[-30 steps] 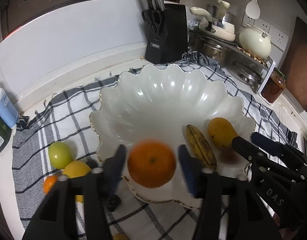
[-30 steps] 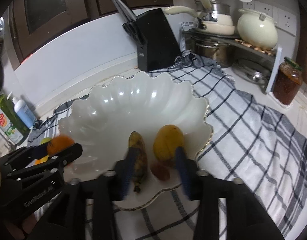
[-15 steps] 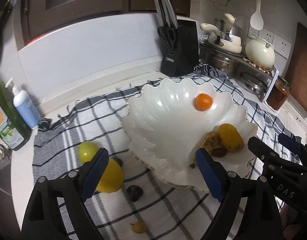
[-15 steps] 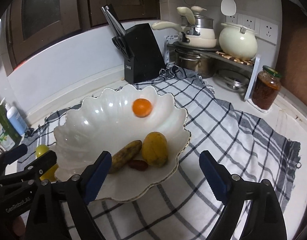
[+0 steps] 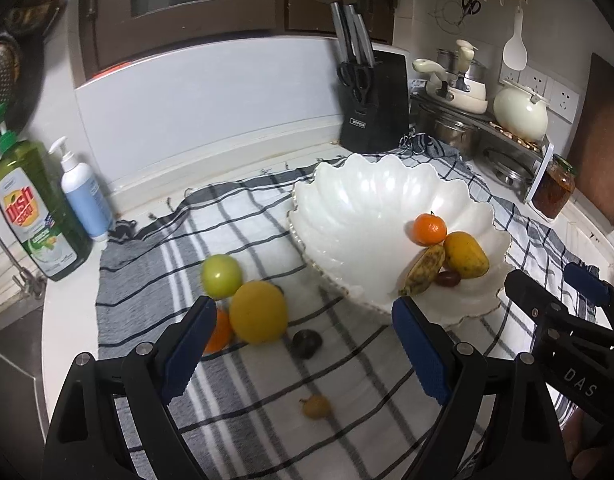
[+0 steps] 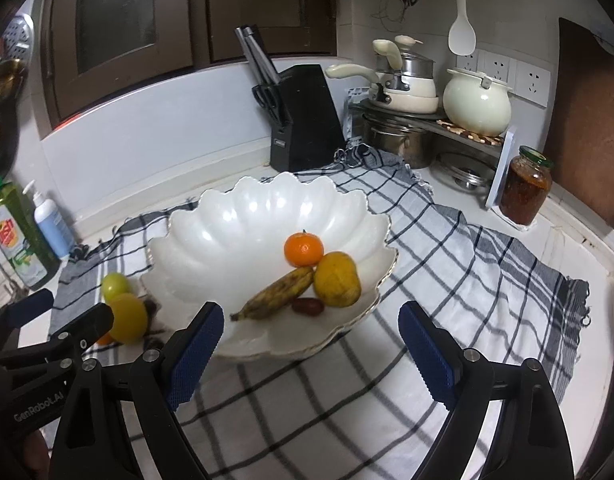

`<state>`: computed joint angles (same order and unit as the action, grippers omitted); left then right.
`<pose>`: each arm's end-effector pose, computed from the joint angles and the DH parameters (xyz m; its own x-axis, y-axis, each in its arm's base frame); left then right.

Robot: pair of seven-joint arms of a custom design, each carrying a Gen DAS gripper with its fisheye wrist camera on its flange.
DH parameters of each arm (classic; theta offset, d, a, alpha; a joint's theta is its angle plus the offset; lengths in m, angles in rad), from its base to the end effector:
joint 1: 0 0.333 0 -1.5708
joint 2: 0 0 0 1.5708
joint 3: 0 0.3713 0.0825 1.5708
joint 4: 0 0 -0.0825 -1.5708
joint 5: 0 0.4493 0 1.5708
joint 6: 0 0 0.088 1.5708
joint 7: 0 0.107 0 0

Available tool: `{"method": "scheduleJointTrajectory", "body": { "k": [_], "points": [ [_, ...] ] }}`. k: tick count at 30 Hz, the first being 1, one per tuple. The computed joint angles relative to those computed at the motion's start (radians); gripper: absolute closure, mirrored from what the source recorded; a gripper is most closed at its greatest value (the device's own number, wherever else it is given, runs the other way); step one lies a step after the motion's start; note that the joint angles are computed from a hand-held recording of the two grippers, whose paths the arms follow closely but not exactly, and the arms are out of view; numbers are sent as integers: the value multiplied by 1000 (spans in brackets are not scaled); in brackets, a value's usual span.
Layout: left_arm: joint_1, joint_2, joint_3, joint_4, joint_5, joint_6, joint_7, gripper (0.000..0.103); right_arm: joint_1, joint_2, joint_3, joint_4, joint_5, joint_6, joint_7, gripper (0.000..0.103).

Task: Organize fruits
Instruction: 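Withdraw both tools from the bowl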

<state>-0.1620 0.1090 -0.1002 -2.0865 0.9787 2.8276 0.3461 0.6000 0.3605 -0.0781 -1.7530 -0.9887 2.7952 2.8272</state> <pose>0.6233 -0.2091 0.4456 0.1098 -0.9938 0.0171 -0.6930 -0.0889 -0.7154 0.6362 0.4185 0.4440 0.1183 -0.9929 -0.0083 -0.6332 -0.0690 -0.7709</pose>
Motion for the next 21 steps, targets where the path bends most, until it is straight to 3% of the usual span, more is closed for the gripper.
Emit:
{"method": "scheduleJointTrajectory", "body": {
  "k": [17, 21],
  "points": [
    [48, -85, -33, -111, 83, 27, -94, 13, 19, -40, 24, -53, -127, -3, 110, 13],
    [52, -82, -38, -125, 93, 39, -103, 13, 7, -35, 39, -69, -108, 7, 108, 13]
  ]
}}
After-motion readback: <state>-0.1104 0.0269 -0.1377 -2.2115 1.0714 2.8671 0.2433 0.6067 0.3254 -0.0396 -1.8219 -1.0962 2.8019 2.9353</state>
